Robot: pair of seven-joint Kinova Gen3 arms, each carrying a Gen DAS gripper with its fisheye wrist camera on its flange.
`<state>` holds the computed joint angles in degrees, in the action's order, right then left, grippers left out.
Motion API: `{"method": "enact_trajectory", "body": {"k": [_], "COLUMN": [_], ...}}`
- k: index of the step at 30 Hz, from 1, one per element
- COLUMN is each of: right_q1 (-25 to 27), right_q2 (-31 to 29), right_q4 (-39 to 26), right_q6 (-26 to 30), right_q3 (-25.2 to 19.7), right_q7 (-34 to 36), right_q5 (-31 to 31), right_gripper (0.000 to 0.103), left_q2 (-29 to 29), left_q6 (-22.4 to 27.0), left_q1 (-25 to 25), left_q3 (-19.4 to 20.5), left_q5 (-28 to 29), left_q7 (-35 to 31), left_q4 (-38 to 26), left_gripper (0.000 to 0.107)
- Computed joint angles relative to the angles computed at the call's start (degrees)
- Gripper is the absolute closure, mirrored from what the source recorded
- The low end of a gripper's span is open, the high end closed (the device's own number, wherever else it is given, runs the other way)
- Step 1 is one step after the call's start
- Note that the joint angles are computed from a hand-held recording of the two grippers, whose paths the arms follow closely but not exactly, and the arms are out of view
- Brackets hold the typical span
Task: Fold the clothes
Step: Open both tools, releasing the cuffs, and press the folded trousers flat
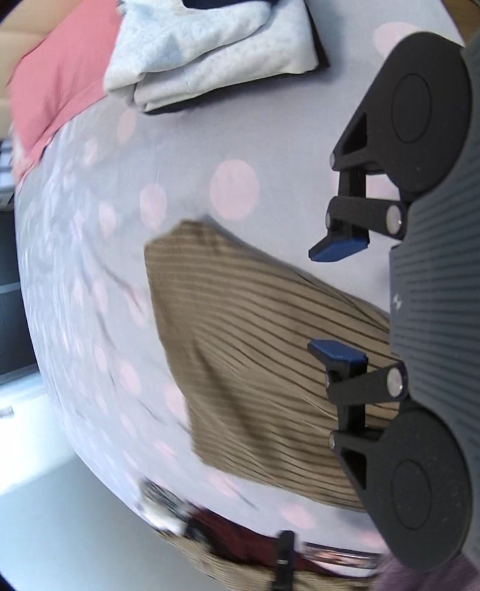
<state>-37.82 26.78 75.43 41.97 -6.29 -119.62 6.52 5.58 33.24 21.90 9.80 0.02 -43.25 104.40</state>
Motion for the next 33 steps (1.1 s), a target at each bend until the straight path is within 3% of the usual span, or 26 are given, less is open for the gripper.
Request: {"method": "enact_trajectory", "body": {"k": [4,8,16,19,22,27,28,31,33], "right_q1": [3.69,7.38,7.18,6.16,5.11,5.55,5.43,5.2,4.95], "right_q2": [5.79,11.75,21.32,24.4,27.41,28.27,28.29,28.83,29.36], "right_q4": [-6.3,-13.49,-27.87,-33.05,-37.99,-37.87,-37.92,-39.42,-41.22], "right_q6": [-0.13,0.15,4.56,8.34,12.04,10.63,10.57,11.54,12.79], "right_q3": [0.41,0.23,2.25,3.24,4.41,4.09,4.08,4.09,4.26], "right_q7": [-2.59,-6.67,-10.17,-11.26,-12.67,-15.22,-15.15,-16.04,-17.25], "right_q5": [-4.65,-10.46,-9.94,-9.15,-7.86,-8.3,-8.13,-8.17,-8.28], "right_gripper": [0.06,0.061,0.061,0.061,0.061,0.061,0.064,0.096,0.096], "left_q2": [3.94,6.67,10.1,10.84,10.92,11.47,11.7,12.12,12.04], "left_q6": [-1.69,-1.05,-0.76,-0.14,-0.83,-0.61,-0.22,0.01,-0.89], "left_q1": [0.64,0.37,2.79,3.73,2.33,0.55,0.54,-0.61,-1.94], "left_q3": [-1.09,-2.15,-4.9,-4.84,-3.71,-3.5,-3.68,-3.29,-2.54], "left_q5": [-2.78,-2.29,-6.22,-8.07,-6.19,-2.77,-2.63,-0.35,2.06], "left_q7": [1.92,1.66,6.19,5.67,3.09,0.84,0.76,-0.04,-1.5], "left_q4": [-2.18,-4.11,-5.83,-6.94,-6.95,-7.02,-7.26,-7.54,-7.14], "left_gripper": [0.068,0.068,0.068,0.068,0.068,0.068,0.068,0.068,0.068]}}
